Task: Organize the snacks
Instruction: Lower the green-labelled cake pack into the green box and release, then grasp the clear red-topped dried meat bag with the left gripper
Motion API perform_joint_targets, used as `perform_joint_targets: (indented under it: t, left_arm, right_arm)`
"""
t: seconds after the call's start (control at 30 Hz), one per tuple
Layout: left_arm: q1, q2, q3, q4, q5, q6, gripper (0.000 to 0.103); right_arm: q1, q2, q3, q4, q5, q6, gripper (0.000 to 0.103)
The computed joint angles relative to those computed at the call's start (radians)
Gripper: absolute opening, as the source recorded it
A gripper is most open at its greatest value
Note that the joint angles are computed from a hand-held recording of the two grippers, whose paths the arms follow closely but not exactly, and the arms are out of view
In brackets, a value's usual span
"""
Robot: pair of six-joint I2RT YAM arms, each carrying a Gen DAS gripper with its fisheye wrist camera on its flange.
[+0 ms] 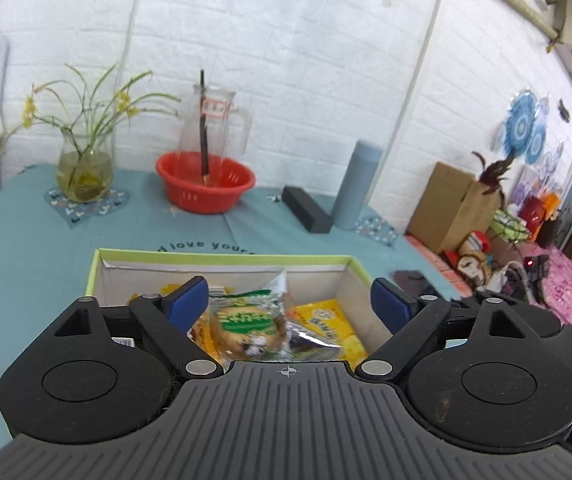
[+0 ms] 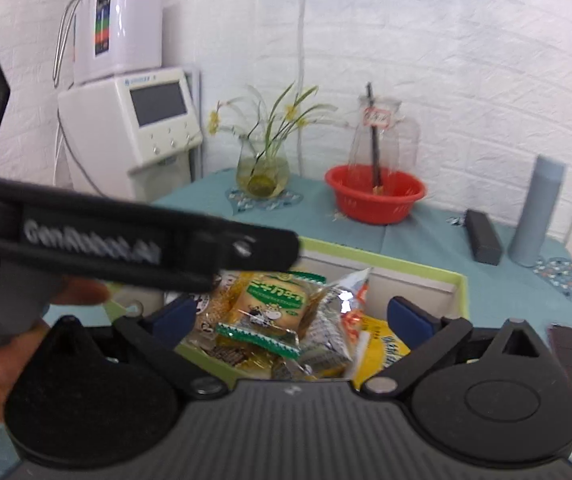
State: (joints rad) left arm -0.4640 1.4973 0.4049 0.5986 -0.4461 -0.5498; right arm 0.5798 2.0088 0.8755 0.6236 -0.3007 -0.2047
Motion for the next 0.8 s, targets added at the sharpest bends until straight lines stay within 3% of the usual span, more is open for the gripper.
perform_joint_targets:
  t: [0.17,0.3,0.37,0.47,0.53,0.6,0.8]
  left_arm:
    - [-0.260,-0.079,-0.118,-0.001,-0.220,-0.151,0.092]
    - [-0.467,0.104,-0.160,0.134,-0.289,-0.362,0.092]
    - [-0.530,0.246,-0.129,0.208,-0.255,-0.447,0.088]
    - [-0.523,0.395,-0.052,0.295,-0.101,-0.451,0.077]
    - [-0.505,0.429,0.024,0.249,-0.023,-0.424,0.073]
    - [-0.495,0.448,0.085,0.215,0.009,-0.388,0.073]
    - [-0.438,0.491,0.225,0.052,0.053,-0.412,0.072]
  right_arm:
    - [-0.140,-0.163,-0.413,0.313,-0.012,0.022,0.100]
    - [-0.336,-0.147,-0.704,0.606,-0.062,0.025,0.100]
    - [-0.434,-0.076,-0.764,0.679,-0.092,-0.002,0.100]
    - [-0.527,0.036,-0.776,0.710,-0.149,-0.047,0.100]
    - [-0.536,0.068,-0.755,0.696,-0.166,-0.064,0.100]
    - [-0.529,0.084,-0.724,0.682,-0.184,-0.084,0.100]
    - [-0.513,0.060,-0.557,0.464,-0.273,-0.221,0.100]
